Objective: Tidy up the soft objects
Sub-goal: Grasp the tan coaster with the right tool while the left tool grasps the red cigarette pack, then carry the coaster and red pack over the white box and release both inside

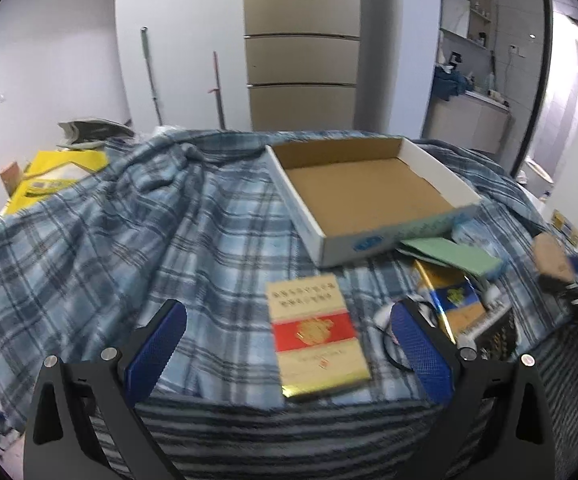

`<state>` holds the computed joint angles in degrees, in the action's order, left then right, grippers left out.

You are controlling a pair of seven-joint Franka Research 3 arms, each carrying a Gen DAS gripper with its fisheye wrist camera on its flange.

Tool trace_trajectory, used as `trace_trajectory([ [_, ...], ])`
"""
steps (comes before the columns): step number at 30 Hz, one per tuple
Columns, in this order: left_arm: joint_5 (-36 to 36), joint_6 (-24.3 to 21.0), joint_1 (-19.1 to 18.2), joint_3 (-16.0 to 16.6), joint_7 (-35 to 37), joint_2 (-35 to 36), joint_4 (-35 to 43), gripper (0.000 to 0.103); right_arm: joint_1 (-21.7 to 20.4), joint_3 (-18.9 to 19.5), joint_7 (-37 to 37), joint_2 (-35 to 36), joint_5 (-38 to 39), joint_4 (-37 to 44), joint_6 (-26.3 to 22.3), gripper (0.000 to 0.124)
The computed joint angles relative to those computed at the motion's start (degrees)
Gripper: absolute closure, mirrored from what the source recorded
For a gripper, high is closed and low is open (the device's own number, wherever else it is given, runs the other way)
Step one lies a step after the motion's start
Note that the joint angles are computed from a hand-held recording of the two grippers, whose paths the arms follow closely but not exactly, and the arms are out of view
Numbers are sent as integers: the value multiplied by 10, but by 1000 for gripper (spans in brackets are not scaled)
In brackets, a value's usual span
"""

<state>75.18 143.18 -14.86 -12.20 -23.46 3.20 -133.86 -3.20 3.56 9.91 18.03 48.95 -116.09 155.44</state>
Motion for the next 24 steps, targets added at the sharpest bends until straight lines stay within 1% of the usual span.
trace_trajectory([
  [2, -20, -13, 1, 1, 25, 2, 10, 0, -18, 14, -36, -24, 53, -3, -21, 53],
  [4, -39, -22, 1, 1, 49, 10, 24, 0, -23, 15, -64, -48, 106, -1, -56, 53],
  [5, -49, -18, 2, 2, 59, 15, 31, 0, -21, 13, -75, -56, 131, 0, -66, 53],
  [7, -75, 2, 6, 7, 81, 28, 43, 5, -10, 10, -91, -64, 174, 3, -70, 53],
  [8, -92, 15, 8, 9, 90, 35, 47, 10, -3, 7, -98, -68, 195, 3, -71, 53],
  [9, -108, 29, 10, 12, 99, 41, 49, 11, 3, 4, -99, -67, 209, 5, -73, 53],
  [10, -135, 55, 17, 15, 115, 48, 48, 12, 9, 1, -98, -67, 220, 4, -76, 53],
  [11, -153, 69, 19, 19, 125, 55, 48, 13, 14, -1, -99, -66, 228, 3, -81, 53],
  [12, -171, 80, 21, 22, 134, 61, 48, 18, 19, -3, -101, -63, 232, 4, -85, 53],
  [14, -190, 87, 19, 28, 138, 68, 45, 24, 25, -5, -110, -54, 241, 4, -84, 53],
  [15, -199, 93, 19, 31, 145, 72, 45, 25, 27, -4, -122, -53, 252, -2, -80, 53],
  [17, -215, 93, 17, 34, 166, 84, 48, 26, 34, -4, -147, -53, 262, -17, -67, 53],
  [19, -224, 90, 11, 36, 178, 92, 52, 31, 38, -6, -149, -47, 254, -18, -63, 53],
  [21, -235, 91, 8, 39, 191, 96, 54, 42, 40, -7, -154, -41, 246, -21, -55, 53],
  [22, -231, 82, 3, 42, 186, 98, 58, 45, 41, -5, -160, -40, 247, -23, -50, 53],
  [24, -215, 84, -4, 46, 173, 97, 58, 45, 43, -3, -169, -39, 249, -26, -40, 53],
])
